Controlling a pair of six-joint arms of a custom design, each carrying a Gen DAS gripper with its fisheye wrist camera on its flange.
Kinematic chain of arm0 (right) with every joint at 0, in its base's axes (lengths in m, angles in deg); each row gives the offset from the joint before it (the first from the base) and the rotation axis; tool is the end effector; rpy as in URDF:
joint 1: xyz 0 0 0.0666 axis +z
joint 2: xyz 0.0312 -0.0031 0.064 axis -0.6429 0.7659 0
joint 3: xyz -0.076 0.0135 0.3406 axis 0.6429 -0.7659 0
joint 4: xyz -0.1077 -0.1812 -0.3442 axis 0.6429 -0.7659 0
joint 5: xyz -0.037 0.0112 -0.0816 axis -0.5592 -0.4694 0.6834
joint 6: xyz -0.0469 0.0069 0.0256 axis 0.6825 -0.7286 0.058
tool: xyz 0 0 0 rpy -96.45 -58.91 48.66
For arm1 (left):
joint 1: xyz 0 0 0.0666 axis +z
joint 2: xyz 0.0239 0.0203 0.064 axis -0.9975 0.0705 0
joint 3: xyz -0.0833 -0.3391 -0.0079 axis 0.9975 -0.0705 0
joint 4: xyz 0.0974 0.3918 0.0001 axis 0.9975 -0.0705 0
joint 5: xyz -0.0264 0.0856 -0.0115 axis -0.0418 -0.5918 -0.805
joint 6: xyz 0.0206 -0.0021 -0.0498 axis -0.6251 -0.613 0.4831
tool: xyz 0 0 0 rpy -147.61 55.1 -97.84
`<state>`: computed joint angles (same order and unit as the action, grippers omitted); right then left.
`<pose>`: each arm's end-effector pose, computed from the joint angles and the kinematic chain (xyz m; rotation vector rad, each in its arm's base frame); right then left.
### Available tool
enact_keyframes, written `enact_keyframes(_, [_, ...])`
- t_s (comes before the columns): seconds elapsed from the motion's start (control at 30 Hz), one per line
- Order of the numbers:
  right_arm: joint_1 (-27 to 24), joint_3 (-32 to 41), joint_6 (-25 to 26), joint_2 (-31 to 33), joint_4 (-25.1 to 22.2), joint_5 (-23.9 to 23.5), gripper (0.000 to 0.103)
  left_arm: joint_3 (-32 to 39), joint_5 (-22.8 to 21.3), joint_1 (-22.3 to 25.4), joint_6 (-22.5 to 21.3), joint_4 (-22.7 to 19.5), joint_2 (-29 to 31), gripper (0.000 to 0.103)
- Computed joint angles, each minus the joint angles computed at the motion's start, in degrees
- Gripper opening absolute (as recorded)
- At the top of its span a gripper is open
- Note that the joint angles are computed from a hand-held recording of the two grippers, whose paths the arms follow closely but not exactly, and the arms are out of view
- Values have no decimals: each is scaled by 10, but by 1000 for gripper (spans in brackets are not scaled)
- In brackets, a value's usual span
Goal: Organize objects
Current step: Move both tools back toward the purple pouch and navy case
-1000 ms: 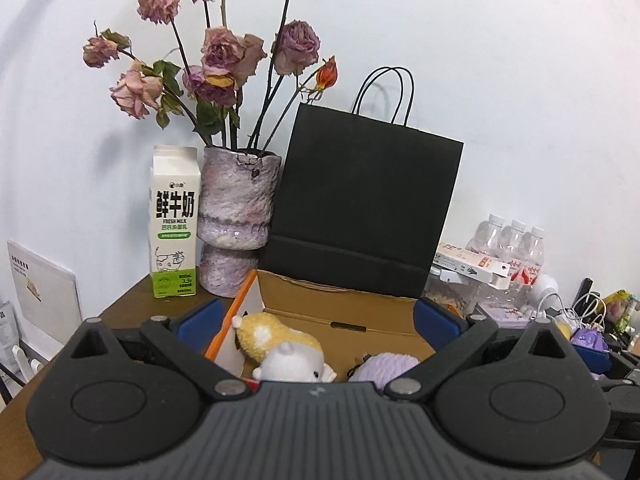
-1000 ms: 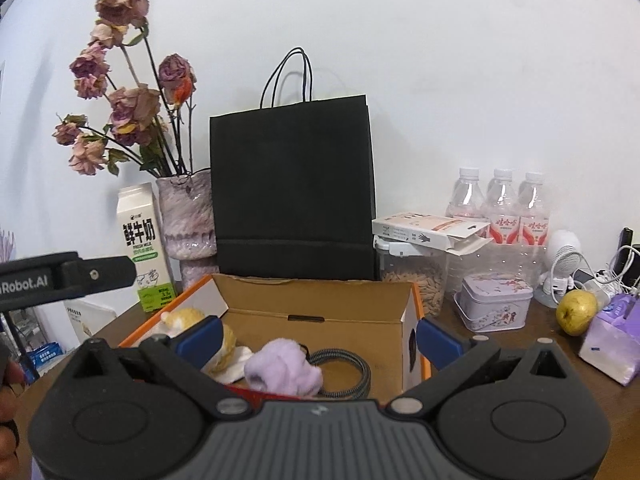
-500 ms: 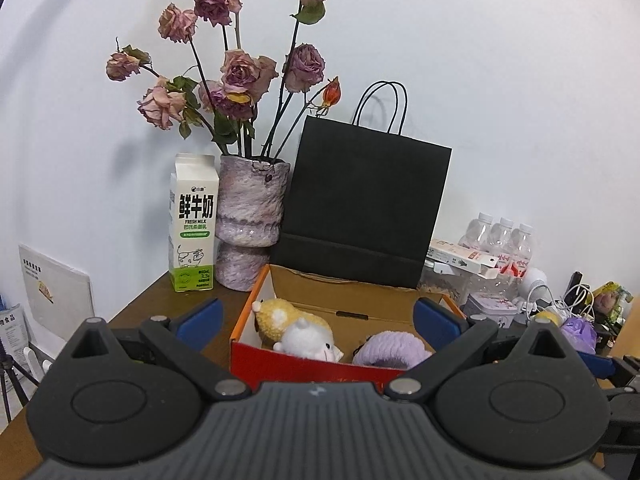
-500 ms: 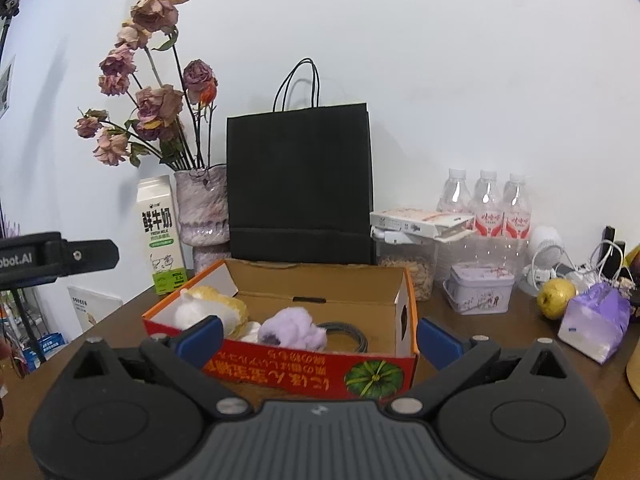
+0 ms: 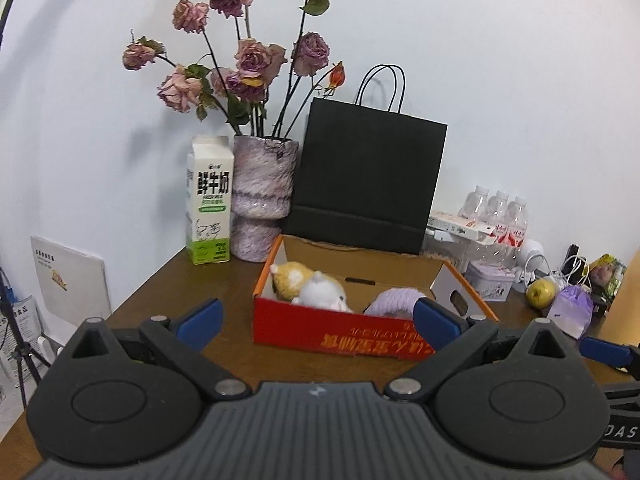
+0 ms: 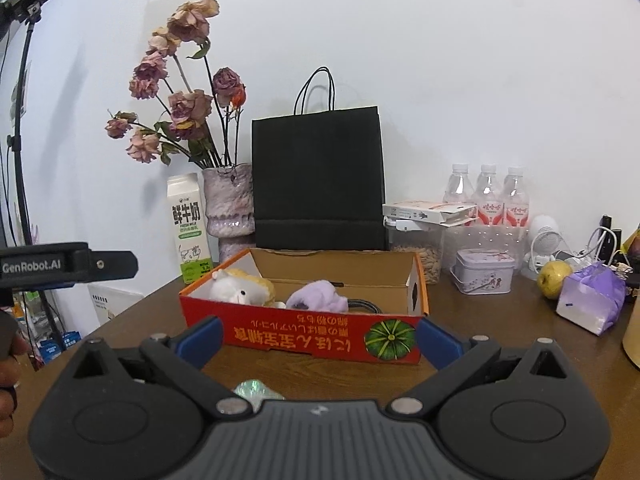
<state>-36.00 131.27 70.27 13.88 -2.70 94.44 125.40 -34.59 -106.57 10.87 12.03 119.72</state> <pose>0.5552 0.0329 0.4202 0.1637 1.8811 -0.0118 0.6411 -0.2421 0.4375 0.2173 1.9002 -0.3558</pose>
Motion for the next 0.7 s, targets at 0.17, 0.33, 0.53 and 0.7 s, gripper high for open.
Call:
enact_keyframes(0.17, [3,-34,-4,-29,-11,1,103,-49,-2,4,-11,2,-32,103])
enact_keyframes(0.33, [10,-64,-6,-53,-35,15,103,-99,1,9,-17,5,-66,103])
enact_keyframes(0.53, [20,-99,-11,-79,-58,26,103,-156,3,13,-26,9,-108,103])
enact_keyframes(0.7, [31,-127,-16,-104,-71,42,103,-206,10,18,-31,16,-146,103])
